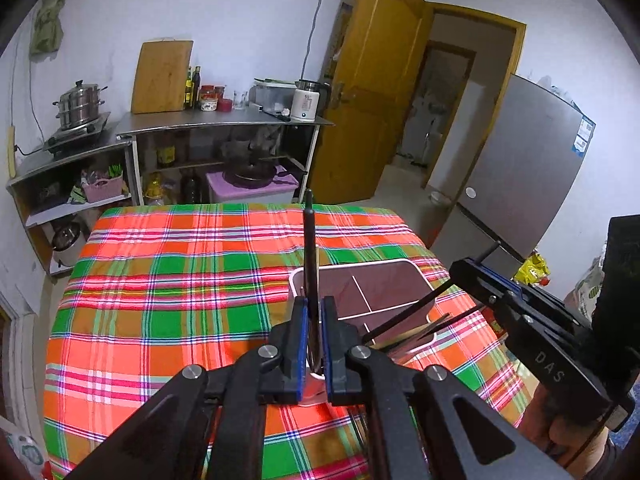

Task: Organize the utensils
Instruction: 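Lower the black chopsticks into the basket and open both tools, then move both open tools back down toward the remaining chopsticks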

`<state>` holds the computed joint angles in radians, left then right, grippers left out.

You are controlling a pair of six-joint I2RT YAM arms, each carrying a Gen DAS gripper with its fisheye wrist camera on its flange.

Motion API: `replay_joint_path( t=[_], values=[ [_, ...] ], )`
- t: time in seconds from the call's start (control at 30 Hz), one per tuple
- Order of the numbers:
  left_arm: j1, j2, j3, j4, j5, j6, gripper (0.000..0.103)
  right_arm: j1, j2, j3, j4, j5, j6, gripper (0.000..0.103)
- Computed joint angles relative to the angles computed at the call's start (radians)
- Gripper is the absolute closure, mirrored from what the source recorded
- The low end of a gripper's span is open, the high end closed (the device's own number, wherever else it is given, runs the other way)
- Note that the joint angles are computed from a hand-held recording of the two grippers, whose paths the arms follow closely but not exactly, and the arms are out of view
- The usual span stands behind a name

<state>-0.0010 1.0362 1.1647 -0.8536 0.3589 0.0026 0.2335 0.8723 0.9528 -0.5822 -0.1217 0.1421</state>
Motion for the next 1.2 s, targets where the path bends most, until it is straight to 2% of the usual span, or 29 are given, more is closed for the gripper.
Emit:
replay_joint_path(
  t=[0.03,0.1,0.13,0.33,0.5,0.63,0.7,0.97,1.07,1.2],
  values=[
    [0.007,-0.006,-0.004,0.000,0.006,0.000,0.092,0.004,-0.002,0.002,-0.007,0.006,-0.004,0.096],
    [0.024,-0.014,-0.008,-0.001,0.023,-0.001,0.080,0.005,0.000,0.002,-0.015,-0.002,-0.009,0.096],
    [0.031,-0.018,-0.009,-0.003,0.031,-0.001,0.079,0.013,0.004,0.000,-0.015,0.004,-0.009,0.096],
    [0.068,-0.047,-0.010,-0.023,0.057,0.009,0.078,0.031,0.002,-0.015,-0.022,0.037,-0.003,0.095],
    [0.079,-0.070,-0.013,-0.039,0.076,0.012,0.066,0.057,0.022,-0.003,-0.045,0.059,-0.014,0.095],
    [0.090,-0.092,-0.013,-0.057,0.085,0.021,0.066,0.029,0.001,0.013,-0.080,0.037,-0.019,0.093],
    [0.107,-0.111,-0.012,-0.072,0.091,0.033,0.066,0.006,-0.022,0.018,-0.088,0.013,-0.026,0.088],
    [0.185,-0.227,-0.031,-0.146,0.155,0.070,0.066,-0.104,-0.164,0.042,-0.184,-0.071,-0.053,0.087],
    [0.239,-0.306,-0.062,-0.189,0.193,0.101,0.066,-0.196,-0.235,0.038,-0.239,-0.162,-0.073,0.087],
    [0.368,-0.408,-0.104,-0.288,0.299,0.184,0.066,-0.337,-0.332,0.021,-0.333,-0.286,-0.132,0.087]
  ],
)
